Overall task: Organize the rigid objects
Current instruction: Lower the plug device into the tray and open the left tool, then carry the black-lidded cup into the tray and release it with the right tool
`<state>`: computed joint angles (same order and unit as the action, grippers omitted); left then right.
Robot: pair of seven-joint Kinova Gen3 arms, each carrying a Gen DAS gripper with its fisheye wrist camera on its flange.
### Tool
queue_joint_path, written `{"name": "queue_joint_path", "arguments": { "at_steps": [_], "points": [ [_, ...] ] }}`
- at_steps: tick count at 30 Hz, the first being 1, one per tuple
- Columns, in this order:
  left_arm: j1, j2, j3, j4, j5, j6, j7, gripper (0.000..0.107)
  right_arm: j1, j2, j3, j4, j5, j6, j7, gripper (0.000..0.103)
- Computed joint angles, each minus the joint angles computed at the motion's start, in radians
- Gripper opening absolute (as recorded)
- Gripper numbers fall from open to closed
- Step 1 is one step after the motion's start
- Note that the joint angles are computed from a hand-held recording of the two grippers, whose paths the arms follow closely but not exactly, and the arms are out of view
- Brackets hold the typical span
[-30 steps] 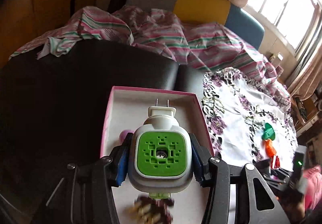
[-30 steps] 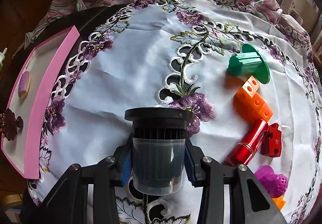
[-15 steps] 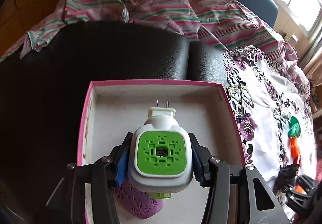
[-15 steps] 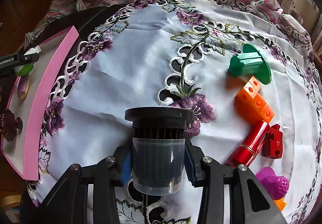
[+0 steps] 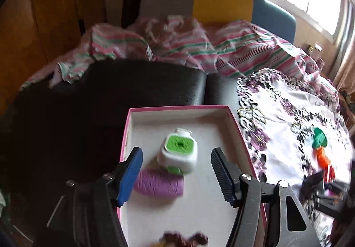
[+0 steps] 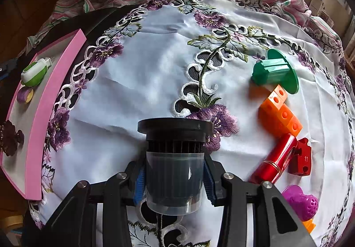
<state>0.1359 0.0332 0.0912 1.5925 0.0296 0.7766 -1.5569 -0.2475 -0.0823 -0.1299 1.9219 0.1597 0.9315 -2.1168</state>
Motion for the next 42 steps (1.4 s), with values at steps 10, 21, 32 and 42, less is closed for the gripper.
{"name": "queue_joint_path", "arguments": {
  "at_steps": [10,21,32,42],
  "points": [
    [0.018,-0.189,0.021,0.189,-0.011,-0.041,0.019,0.066,-0.006,-0.014,-0.013,0.032,0.023,-0.020,-0.036,0.043],
    [0.010,-0.258,0.015,0.243,-0.002,-0.028,0.007,0.066,-0.007,-0.027,-0.017,0.059,0.040,-0.044,-0.054,0.043],
    [-0.006,-0.284,0.006,0.279,0.017,-0.016,-0.015,0.066,0.001,-0.028,-0.015,0.067,0.031,-0.052,-0.048,0.043],
    [-0.025,-0.294,-0.033,0.295,0.047,-0.022,-0.047,0.066,-0.001,-0.051,-0.023,0.057,0.034,-0.063,-0.067,0.043]
  ]
}}
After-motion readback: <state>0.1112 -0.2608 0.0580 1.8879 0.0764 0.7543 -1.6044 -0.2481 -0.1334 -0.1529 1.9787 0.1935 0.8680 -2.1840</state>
